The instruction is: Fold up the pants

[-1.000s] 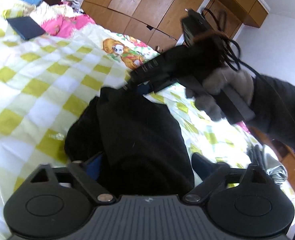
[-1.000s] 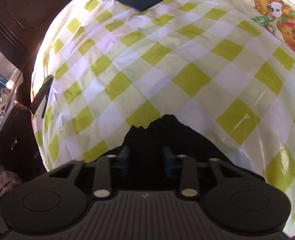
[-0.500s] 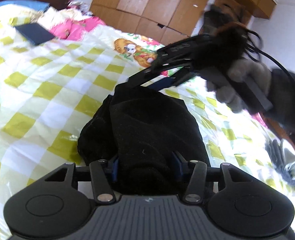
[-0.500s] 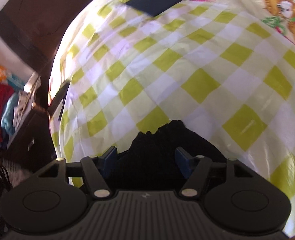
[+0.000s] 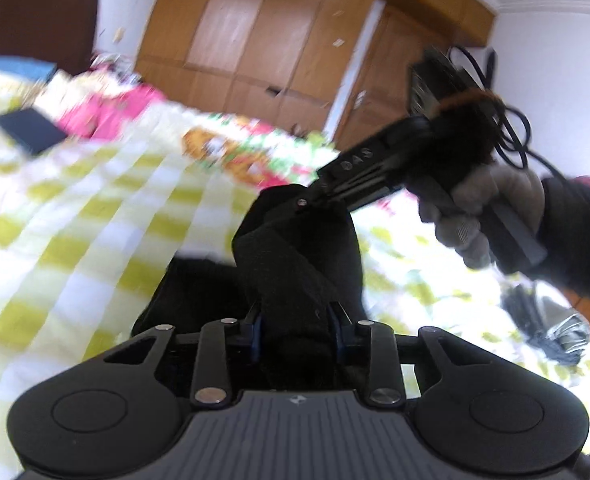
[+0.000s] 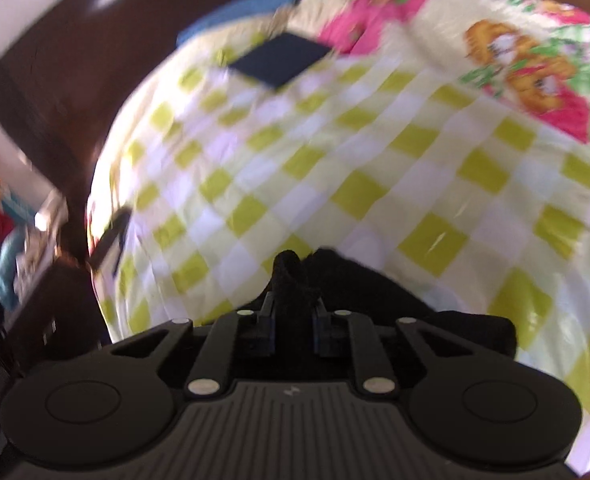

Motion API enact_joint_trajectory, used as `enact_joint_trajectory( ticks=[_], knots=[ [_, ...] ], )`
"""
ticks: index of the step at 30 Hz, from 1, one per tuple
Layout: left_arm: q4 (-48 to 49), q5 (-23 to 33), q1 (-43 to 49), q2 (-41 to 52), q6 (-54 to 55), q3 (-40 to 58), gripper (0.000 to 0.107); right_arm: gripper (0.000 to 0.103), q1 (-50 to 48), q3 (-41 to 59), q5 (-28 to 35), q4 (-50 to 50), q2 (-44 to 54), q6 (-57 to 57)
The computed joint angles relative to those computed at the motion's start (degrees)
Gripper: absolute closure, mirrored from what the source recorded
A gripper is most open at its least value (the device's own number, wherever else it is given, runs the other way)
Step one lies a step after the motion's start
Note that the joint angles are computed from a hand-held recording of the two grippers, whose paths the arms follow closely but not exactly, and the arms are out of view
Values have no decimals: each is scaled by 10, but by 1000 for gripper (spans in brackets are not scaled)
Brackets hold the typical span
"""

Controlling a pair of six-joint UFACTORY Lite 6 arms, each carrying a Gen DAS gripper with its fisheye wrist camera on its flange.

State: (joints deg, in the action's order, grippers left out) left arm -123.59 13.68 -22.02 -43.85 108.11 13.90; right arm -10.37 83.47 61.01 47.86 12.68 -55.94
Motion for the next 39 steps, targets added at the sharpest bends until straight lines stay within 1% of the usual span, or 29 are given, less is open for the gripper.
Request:
enact_joint_trajectory(
  ticks=[3,6,7,9,10,11,12,14,16,17,19,20,21,22,23,25,27,28,29,30,31,32,34,35,36,37,38,39],
  knots=[
    [-1,19,24,-5,16,17,65,87,8,26,-12,15,8,14],
    [-20,40,74,11,40,13,65,87,73,51,-74,5,52,38],
    [-25,57,100,25,46,7,65,87,100,55,-105,2,75,48],
    [-36,110,165,77,63,-1,65,87,147,79,-160,-13,132,71],
    [-47,140,198,114,84,-3,65,88,167,75,-194,-16,156,79],
    [-67,168,226,158,113,-2,65,88,180,86,-213,-16,184,91],
    [-89,189,248,203,140,2,65,87,188,88,-234,-4,208,88],
    [-98,238,288,294,170,17,65,87,198,81,-284,29,238,52],
    [-121,266,299,354,207,28,64,83,191,84,-292,72,268,29],
    [-138,272,295,369,224,30,64,81,185,87,-291,99,279,6],
    [-152,281,292,376,247,24,63,72,167,104,-267,143,300,-21],
    [-144,285,297,372,244,18,62,71,162,112,-260,147,305,-8],
    [-129,282,306,363,236,12,58,68,159,120,-256,148,303,10],
    [-119,277,314,347,232,3,54,63,157,113,-262,157,289,8],
    [-96,266,325,324,218,-5,52,62,153,89,-276,185,262,-18],
    [-51,232,342,264,188,-20,47,62,139,27,-296,252,191,-92],
    [-28,175,337,179,163,-33,47,61,112,-56,-289,304,104,-166],
    [-34,142,325,138,166,-36,48,62,99,-101,-286,312,58,-193],
    [-47,121,313,113,179,-32,48,62,89,-152,-289,320,7,-223],
    [-49,116,306,105,187,-23,48,61,76,-197,-282,327,-34,-251],
    [-58,122,297,109,200,-13,48,60,62,-233,-264,325,-65,-266],
    [-75,139,289,126,224,-3,48,60,48,-260,-250,319,-82,-269],
    [-158,144,241,185,307,30,48,60,29,-290,-232,306,-82,-254],
    [-186,147,220,219,336,48,48,60,25,-300,-237,321,-68,-264],
    [-213,151,202,253,362,63,48,61,26,-299,-262,339,-41,-279],
    [-235,148,184,288,383,80,48,66,28,-289,-293,358,-8,-290],
    [-250,143,170,326,400,96,48,70,24,-277,-309,385,23,-307],
    [-289,130,155,356,441,106,47,79,15,-264,-313,400,51,-311]
  ],
)
